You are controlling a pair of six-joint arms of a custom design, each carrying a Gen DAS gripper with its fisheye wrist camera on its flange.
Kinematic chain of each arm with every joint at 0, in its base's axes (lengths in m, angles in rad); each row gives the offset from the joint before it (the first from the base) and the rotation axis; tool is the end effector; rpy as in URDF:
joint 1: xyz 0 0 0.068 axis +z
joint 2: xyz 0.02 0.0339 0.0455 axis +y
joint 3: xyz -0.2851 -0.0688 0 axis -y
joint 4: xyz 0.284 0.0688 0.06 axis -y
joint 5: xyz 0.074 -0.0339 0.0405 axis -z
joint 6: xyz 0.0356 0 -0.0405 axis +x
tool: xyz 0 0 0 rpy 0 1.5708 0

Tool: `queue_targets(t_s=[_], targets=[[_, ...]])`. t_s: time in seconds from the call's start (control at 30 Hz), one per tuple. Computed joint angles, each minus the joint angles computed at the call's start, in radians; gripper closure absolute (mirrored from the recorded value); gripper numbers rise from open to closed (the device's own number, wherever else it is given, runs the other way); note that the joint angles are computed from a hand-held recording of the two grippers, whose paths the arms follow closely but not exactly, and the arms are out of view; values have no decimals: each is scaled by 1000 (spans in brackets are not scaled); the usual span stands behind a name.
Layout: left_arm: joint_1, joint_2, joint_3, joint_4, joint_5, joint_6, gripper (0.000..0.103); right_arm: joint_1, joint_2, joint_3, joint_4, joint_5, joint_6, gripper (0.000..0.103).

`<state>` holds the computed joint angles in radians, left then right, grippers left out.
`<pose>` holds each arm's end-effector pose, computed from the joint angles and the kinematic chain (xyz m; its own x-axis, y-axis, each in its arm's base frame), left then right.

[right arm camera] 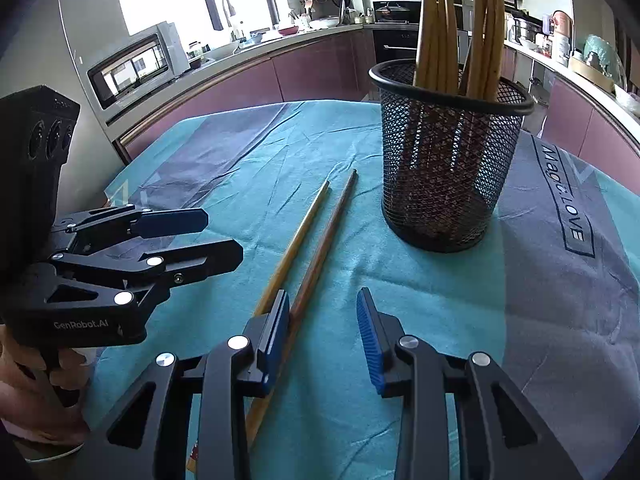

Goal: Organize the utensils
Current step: 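Move both open tools back toward the remaining chopsticks on the cloth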

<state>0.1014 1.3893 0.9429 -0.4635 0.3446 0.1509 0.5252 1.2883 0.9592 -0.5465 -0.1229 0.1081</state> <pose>0.3162 0.0201 0.2406 -0.7598 0.0649 -0.6469 0.2278 0.9585 -0.1714 0.2563 0.1535 0.2683 -0.7216 -0.2944 -0.6266 -0.4906 0.8561 0.1627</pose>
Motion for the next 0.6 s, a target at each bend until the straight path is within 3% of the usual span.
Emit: queue_targets(t_s=[0.6], targets=[[-87,42,-1,10,-63,10,46,-66,-15,-14,-5,-78,-9,70]])
